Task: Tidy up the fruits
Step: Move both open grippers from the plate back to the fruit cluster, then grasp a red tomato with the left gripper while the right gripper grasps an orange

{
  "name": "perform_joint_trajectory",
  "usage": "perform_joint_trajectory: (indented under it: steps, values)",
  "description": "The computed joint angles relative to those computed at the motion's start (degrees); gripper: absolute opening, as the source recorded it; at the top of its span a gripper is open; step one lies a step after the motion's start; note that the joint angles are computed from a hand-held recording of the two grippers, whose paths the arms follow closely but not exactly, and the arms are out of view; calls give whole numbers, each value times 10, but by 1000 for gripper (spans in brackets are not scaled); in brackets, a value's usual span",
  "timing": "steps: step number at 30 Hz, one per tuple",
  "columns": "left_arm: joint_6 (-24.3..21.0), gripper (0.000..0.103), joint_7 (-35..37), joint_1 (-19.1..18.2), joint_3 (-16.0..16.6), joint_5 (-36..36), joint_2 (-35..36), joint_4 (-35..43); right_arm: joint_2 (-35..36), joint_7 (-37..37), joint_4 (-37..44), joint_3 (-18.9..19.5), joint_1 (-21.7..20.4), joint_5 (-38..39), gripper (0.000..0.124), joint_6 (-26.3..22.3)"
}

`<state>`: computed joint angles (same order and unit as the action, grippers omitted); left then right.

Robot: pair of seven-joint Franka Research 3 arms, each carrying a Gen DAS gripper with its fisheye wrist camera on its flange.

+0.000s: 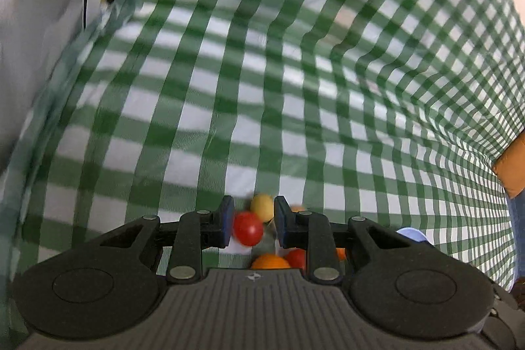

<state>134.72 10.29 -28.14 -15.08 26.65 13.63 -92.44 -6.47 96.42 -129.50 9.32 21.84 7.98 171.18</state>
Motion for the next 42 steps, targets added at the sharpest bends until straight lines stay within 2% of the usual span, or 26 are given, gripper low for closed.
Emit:
perform_joint_trajectory:
  steps: [3,7,9,12,15,17,19,22,30,31,32,38,42]
  values:
    - [16,28,15,8,-5,-25,1,-9,21,-2,27,3,10,8,35,-30]
    - [-3,28,34,3,-4,-31,18,10,43,-48,53,1,32,48,35,-67]
    - [-10,29,41,4,-4,-41,24,15,56,-39,64,4,36,36,35,-75]
    - [-23,30,42,1,-2,-48,37,30,73,60,75,-1,38,-77,35,-74]
    - [-28,31,48,0,0,-53,45,36,93,151,97,-13,43,-175,38,-98]
    - [-35,31,54,-1,1,-57,55,47,106,167,113,-18,48,-199,42,-122]
    - [-36,32,59,-2,1,-61,62,53,113,190,120,-27,56,-253,50,-134]
    - [-50,32,67,-8,2,-61,74,70,126,223,137,-35,66,-318,51,-155]
    - [-86,31,92,-24,10,-49,108,118,145,189,155,-35,62,-280,50,-183]
    - [-90,30,95,-26,11,-47,110,122,143,182,153,-36,62,-274,41,-180]
    - [-92,30,98,-27,12,-46,111,125,141,180,152,-37,63,-275,39,-179]
    - [-88,30,93,-33,18,-29,95,121,111,179,126,-37,54,-255,38,-133]
    - [-102,30,90,-42,19,-3,86,128,84,162,105,-31,40,-221,38,-95]
